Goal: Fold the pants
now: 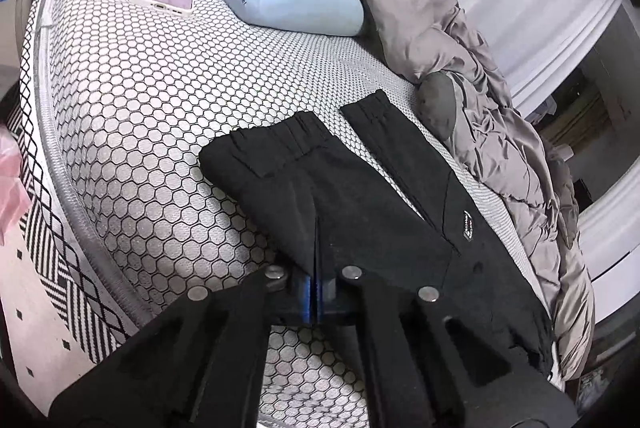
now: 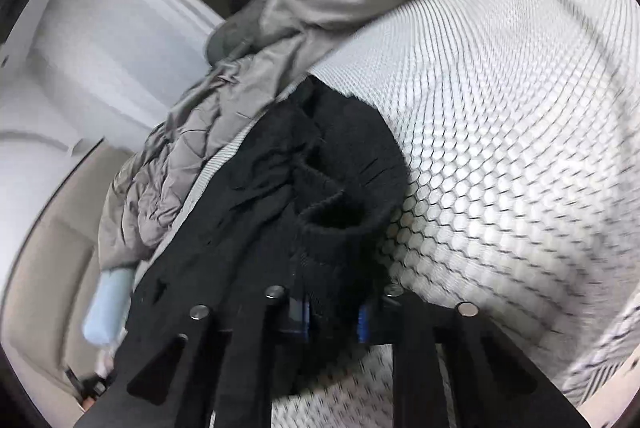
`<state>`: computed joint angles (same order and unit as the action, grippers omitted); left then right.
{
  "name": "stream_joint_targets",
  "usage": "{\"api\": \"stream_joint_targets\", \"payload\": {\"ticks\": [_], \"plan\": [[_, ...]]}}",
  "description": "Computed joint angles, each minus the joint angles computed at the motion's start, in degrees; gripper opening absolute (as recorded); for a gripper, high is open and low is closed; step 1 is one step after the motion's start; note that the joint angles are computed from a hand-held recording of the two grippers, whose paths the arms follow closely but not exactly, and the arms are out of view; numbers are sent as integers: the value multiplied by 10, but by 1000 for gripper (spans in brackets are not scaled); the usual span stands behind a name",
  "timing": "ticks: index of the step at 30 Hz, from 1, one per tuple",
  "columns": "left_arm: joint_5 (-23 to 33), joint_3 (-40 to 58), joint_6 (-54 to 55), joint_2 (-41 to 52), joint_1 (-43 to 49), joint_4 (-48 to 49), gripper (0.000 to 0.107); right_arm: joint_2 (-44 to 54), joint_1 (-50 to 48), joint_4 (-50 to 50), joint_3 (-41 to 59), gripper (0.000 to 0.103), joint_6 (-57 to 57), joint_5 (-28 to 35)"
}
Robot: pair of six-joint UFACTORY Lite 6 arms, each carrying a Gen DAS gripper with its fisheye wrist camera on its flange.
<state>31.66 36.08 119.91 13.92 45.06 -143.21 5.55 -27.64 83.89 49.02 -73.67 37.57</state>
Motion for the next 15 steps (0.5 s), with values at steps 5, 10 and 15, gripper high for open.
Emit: {"api": "stream_joint_targets", "payload": {"ticks": [5,10,15], "plan": [[-56,26,24,25,-19,1,0,-28,-20,-77,-43,17,12,-20],[-52,-39,69,-54,-10,-30,21,-114,-25,-66,-66,61,34,-60],[-79,-90,58,-173,-15,-35,63,-150,6,-131,-9,79,114,-105]]}}
